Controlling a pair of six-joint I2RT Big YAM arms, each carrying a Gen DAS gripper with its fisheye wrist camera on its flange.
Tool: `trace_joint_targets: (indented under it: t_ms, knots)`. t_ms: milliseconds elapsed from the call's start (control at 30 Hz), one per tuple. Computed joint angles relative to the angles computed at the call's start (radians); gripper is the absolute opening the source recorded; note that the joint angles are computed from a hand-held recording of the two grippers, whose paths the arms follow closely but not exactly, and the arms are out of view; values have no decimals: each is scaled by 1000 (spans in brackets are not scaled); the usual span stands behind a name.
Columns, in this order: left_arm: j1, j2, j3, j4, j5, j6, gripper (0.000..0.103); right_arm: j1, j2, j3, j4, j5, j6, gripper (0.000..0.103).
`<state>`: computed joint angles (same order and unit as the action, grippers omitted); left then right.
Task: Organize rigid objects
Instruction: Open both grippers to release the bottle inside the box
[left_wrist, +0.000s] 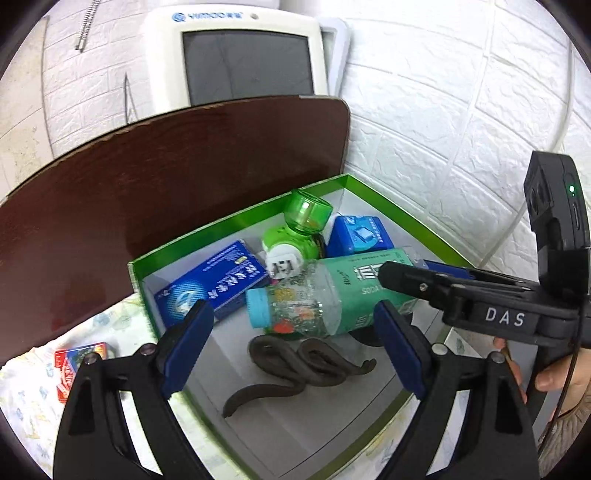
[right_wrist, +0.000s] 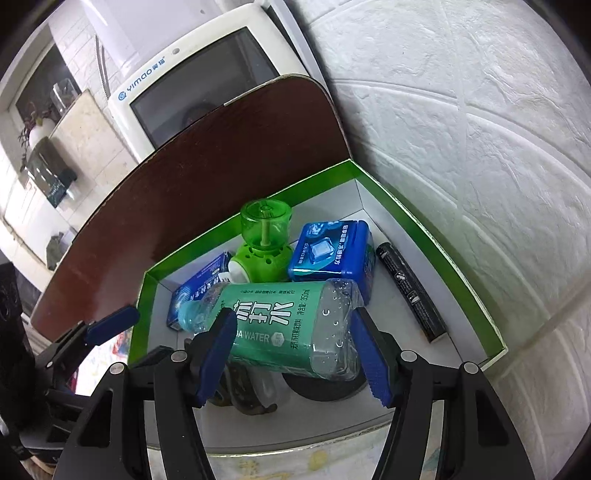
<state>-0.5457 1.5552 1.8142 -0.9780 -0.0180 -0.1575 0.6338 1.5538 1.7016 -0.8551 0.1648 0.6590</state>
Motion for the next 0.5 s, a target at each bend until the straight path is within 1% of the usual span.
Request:
trace_joint_targets:
  t_ms: [200,367,400,500]
  knots:
    - [44,-81,-86,30,-43,-14,88,20,7,25,-5,35,28,65]
    - [127,-168,-184,44,-63,-55,88,57,37,88,1,44,7,66]
    - [147,-183,-203,45,-64,-65,88,71,53,115,-11,75,-5,68]
    - [217,-238,-268,53,-55,-105,88,117,89,182,-23,178,-49,68]
